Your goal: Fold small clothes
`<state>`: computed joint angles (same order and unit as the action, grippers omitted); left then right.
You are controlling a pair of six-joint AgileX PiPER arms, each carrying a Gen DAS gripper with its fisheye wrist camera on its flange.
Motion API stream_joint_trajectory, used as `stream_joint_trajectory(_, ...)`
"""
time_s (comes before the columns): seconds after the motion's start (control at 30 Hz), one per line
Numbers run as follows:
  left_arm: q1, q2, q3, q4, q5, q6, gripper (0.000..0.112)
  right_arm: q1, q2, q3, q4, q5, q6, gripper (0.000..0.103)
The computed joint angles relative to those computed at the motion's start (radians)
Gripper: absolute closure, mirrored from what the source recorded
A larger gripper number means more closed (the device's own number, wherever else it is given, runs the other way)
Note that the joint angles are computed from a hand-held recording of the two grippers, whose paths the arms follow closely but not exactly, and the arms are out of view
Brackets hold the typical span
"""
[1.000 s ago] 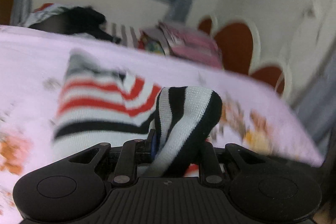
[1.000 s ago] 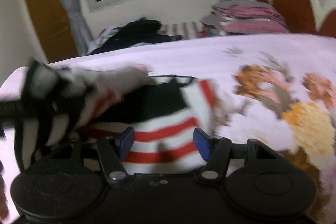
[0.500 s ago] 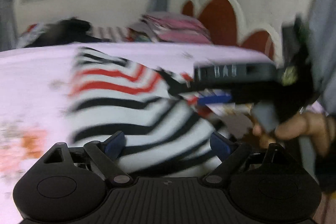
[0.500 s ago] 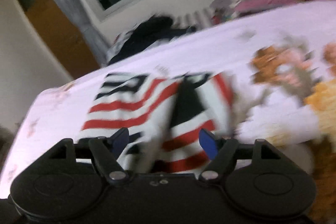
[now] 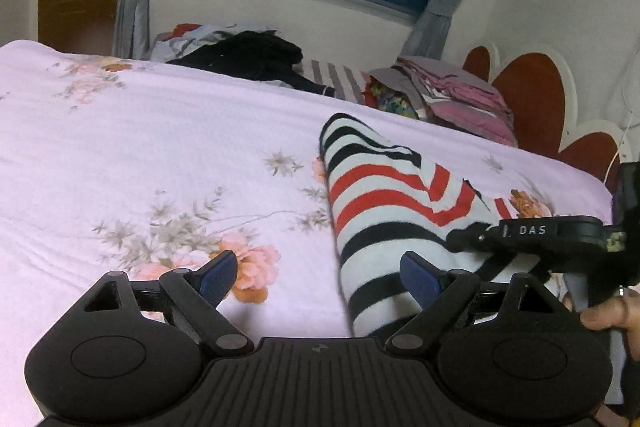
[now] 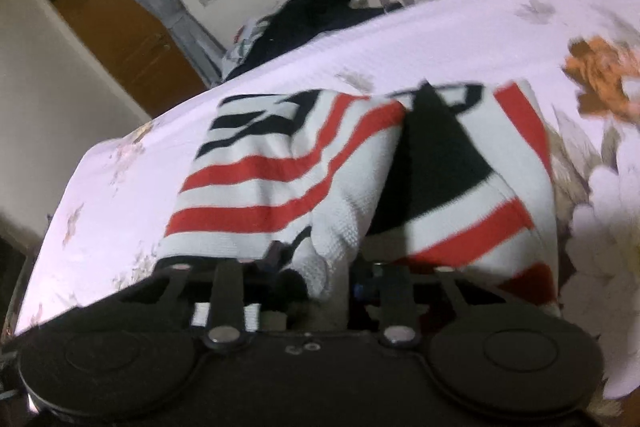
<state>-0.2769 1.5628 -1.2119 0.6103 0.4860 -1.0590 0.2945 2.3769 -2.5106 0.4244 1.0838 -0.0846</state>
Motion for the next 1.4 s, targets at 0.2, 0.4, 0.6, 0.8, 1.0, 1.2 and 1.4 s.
stream_joint_trajectory(0.2,-0.029,0.113,-0.131,-0.082,-0.047,0.079,0.025,0.025,-0.235,0.337,-0.095,-0.269,-0.155,0.081)
stream_joint_trajectory(0.4,-0.072,0.189,-0.213,-0.231,-0.069,0.225,0.025,-0.044,-0.29,0.422,-0.128,-0.273,-0.128,0.081)
stream_joint_trajectory(0.6,-0.081,0.285,-0.286,-0.352,0.033,0.33,0.025,-0.129,-0.26,0.449,-0.005,-0.186,-0.111,0.073)
stream_joint_trajectory(0.8,-0.075,0.27,-0.243,-0.351,0.013,0.336,0.025,-0.183,-0.415,0.641,0.085,-0.211,-0.171,0.062)
stream_joint_trajectory(1.0,-0.066,0.27,-0.233,-0.4,0.009,0.351,0.025,-0.216,-0.52,0.81,0.149,-0.211,-0.208,0.065)
stream_joint_trajectory(1.2,-0.086,0.287,-0.239,-0.401,0.013,0.354,0.025,-0.189,-0.553,0.876,0.098,-0.214,-0.198,0.081)
stream_joint_trajectory(1.4,-0.107,0.277,-0.229,-0.399,0.009,0.354,0.025,-0.146,-0.599,0.921,-0.082,-0.294,-0.158,0.093)
